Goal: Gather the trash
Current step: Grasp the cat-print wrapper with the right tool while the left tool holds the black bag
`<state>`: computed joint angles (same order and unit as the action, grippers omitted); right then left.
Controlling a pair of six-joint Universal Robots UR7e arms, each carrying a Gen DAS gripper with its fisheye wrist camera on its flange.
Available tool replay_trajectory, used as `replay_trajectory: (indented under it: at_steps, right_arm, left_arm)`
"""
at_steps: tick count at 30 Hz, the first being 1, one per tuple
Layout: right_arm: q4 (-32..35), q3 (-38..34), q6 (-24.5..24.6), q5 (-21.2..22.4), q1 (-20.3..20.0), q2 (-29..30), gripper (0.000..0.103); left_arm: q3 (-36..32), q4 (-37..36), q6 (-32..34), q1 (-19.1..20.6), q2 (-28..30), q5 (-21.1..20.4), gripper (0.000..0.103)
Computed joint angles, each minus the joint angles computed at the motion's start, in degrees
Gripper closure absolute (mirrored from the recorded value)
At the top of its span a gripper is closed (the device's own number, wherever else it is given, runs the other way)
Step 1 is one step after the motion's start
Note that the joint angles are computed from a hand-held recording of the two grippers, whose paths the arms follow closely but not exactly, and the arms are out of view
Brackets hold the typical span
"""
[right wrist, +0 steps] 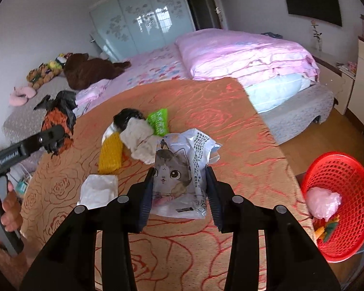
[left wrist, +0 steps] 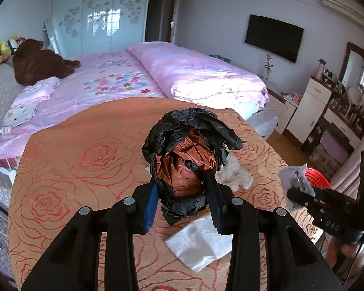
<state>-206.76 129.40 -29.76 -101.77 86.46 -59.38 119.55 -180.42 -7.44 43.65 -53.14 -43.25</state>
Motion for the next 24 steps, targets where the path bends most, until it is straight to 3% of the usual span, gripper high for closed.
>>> replay_trajectory:
  at_steps: [24]
  right_arm:
    - [-3.38,2.11,1.33,-1.95,-5.13,-7.80,0.063]
  left_arm:
    - [-8.80,6.16,1.76,-2.18,11.11,-7.83,0.068]
